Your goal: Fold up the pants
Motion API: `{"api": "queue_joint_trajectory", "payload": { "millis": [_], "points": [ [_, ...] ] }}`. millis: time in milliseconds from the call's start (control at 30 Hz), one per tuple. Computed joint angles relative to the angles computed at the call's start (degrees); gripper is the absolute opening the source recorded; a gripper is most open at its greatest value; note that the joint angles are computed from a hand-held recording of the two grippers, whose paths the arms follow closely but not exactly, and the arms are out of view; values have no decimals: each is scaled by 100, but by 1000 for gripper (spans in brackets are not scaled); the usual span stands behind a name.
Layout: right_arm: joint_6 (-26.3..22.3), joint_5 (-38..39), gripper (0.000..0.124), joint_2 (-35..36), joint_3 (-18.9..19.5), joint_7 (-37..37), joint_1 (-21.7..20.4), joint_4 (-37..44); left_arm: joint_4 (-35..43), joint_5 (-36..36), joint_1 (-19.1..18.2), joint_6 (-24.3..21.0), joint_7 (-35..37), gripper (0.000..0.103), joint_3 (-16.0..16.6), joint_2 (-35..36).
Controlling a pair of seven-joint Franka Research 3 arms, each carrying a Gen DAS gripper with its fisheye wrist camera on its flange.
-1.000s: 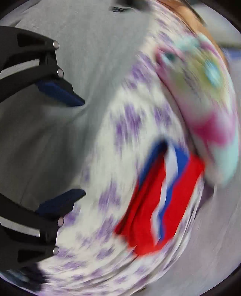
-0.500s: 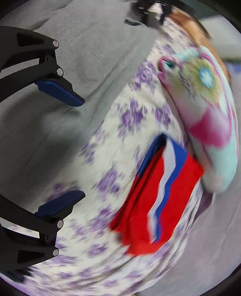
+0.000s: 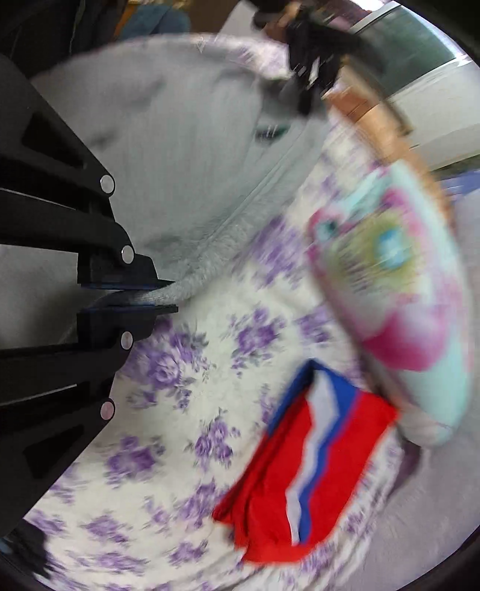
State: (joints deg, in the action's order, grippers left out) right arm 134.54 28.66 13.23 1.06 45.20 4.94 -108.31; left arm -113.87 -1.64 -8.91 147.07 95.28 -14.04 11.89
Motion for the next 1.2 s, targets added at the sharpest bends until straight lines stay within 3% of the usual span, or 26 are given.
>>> {"api": "queue_joint_trajectory", "payload": {
  "millis": [100,233,433,533,700,833,867,900,933,967,1100,1200],
  "points": [
    [-266,634,7,-985,4,-478,-148,-747,-755,-838,151,391,735,12,-143,-856],
    [-870,904,7,-2315,-231,-697,-86,-1905,-1508,-1586,-93,505,1543,13,85,-1749],
    [-1283,962,7,-3678,-296,-108,225,-3586,-2825,-1244,-587,369,1344,14,324,-2822],
    [-1185,1051,7,-4024,-224,204,400,-4228,-3225,-1244,-799,325,1182,15,526,-2970],
    [-753,1208,10,-4372,-96,637,699,-4896,-3710,-1056,-923,651,1062,19,659,-2938],
    [-120,1025,27,-4211,115,1091,895,-5241,-3885,-771,-969,725,849,24,601,-2978],
    [-58,1027,33,-4305,115,1198,967,-5313,-3921,-705,-995,707,806,27,594,-3070],
    [-35,1027,52,-4394,89,1256,1039,-5348,-3970,-747,-1089,603,866,42,656,-3243],
    [-54,1003,61,-4547,71,1321,1097,-5386,-4013,-767,-1152,496,881,68,701,-3406],
    [-94,996,65,-4761,30,1321,1166,-5435,-4136,-742,-1184,506,859,78,713,-3665],
    [-140,960,65,-5139,-135,1432,1183,-5474,-4514,-965,-1476,643,916,84,1134,-4546],
    [139,971,65,-5201,-181,1698,1031,-5454,-4432,-976,-1297,769,260,87,1060,-4524]
  ]
}}
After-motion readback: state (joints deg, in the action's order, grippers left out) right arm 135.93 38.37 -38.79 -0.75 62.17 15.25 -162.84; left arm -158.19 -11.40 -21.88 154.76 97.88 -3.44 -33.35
